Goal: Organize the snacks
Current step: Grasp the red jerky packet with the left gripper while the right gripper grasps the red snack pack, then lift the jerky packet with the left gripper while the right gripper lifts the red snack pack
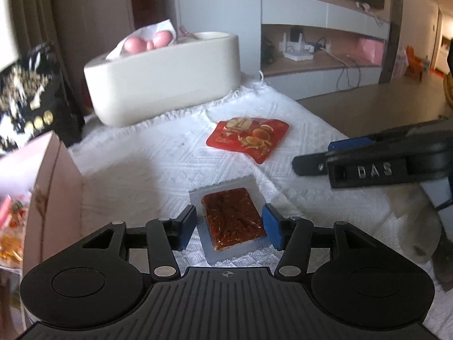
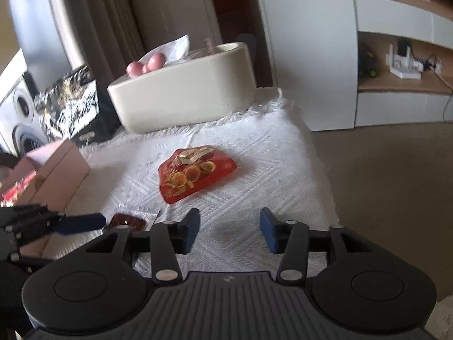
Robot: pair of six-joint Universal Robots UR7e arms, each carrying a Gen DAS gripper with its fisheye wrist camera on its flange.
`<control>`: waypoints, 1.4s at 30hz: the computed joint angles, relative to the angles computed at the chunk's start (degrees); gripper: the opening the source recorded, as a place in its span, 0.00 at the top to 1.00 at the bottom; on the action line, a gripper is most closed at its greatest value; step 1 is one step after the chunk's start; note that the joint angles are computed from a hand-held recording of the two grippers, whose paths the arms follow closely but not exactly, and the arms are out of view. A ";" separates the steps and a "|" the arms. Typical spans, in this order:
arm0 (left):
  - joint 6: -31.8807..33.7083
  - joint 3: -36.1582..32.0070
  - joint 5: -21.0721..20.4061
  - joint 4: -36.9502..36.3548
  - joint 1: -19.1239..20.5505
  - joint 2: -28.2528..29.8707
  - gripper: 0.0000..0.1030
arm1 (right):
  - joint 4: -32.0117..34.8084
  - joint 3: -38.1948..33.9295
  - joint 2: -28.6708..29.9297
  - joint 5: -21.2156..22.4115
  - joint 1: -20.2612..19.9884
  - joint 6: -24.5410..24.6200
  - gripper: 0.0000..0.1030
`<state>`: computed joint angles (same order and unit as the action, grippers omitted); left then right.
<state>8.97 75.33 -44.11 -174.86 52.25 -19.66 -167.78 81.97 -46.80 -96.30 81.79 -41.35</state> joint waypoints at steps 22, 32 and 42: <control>1.22 7.70 -5.76 -4.24 0.07 -4.18 0.57 | 4.63 -2.48 0.61 -0.28 1.63 -0.41 0.16; 1.73 8.74 -7.37 -7.34 0.59 -4.32 0.56 | 2.48 -15.47 11.98 -6.35 5.15 -13.10 0.16; 1.91 7.56 -9.17 -4.44 0.81 -4.67 0.52 | 6.58 -9.82 6.56 -7.04 5.19 -9.87 0.25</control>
